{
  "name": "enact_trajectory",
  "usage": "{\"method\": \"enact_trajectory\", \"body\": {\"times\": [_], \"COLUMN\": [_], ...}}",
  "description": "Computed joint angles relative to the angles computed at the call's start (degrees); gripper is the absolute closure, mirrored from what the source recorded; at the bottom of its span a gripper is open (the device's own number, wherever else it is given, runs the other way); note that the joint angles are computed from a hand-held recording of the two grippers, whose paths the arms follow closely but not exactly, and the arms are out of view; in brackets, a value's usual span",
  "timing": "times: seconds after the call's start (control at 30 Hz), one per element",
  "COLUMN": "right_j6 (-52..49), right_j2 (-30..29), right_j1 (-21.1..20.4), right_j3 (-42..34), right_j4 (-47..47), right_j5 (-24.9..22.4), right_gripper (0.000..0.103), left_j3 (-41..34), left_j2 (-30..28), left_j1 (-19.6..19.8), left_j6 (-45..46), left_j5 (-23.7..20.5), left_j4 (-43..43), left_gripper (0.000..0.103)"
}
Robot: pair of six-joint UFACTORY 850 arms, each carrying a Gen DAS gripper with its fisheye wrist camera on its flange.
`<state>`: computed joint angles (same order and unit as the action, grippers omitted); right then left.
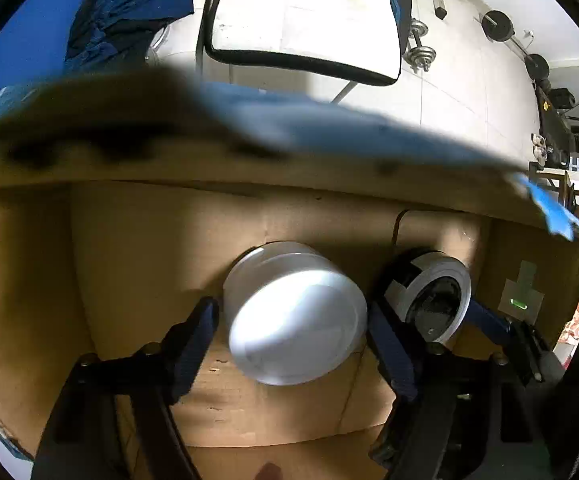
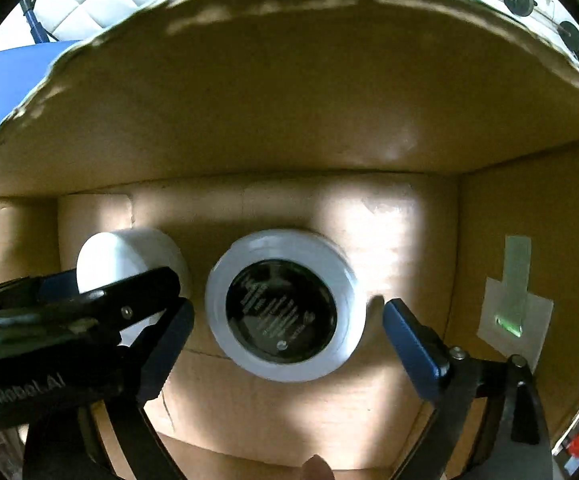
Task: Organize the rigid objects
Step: 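Carry the compact with the right tool while the left tool carries the white jar into the box, then open both tools and lift them out of the box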
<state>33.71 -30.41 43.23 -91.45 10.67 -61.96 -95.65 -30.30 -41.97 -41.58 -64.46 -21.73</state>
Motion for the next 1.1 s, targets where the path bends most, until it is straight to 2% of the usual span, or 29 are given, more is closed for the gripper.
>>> {"method": "enact_trajectory", "body": {"times": [0.03, 0.17, 0.27, 0.5, 0.7, 0.87, 1.1], "right_j6": [-0.29, 1.01, 3.39, 9.33, 14.90, 18.89, 25.64], "right_j2": [0.36, 2.37, 4.04, 8.72, 12.81, 12.89, 17.63], "right_j1": [0.12, 0.53, 1.27, 5.31, 8.45, 10.92, 15.51], "right_j3": [0.34, 2.27, 3.65, 6.28, 9.07, 6.02, 6.84], "right_j4": [0.61, 1.99, 0.87, -4.86, -11.29, -16.89, -24.02], "right_j5": [0.07, 1.10, 1.76, 1.36, 1.89, -0.49, -2.33], "right_gripper": [0.002, 0.000, 0.000, 0.000, 0.000, 0.000, 0.000], "left_j3": [0.25, -0.53, -0.87, 7.73, 9.06, 9.05, 5.56], "left_j2": [0.54, 1.60, 2.55, 10.93, 15.85, 20.19, 19.09], "left_j1": [-0.02, -0.66, -1.90, -5.55, -11.53, -16.07, -18.33], "left_j6": [0.21, -2.62, -4.48, -7.72, -16.94, -24.49, -27.62], "left_j5": [0.46, -0.34, -1.30, 2.84, -1.05, -3.10, -3.39], "left_j4": [0.01, 5.00, 8.62, 14.24, 24.79, 31.83, 36.63], "left_gripper": [0.011, 0.000, 0.000, 0.000, 0.000, 0.000, 0.000]}}
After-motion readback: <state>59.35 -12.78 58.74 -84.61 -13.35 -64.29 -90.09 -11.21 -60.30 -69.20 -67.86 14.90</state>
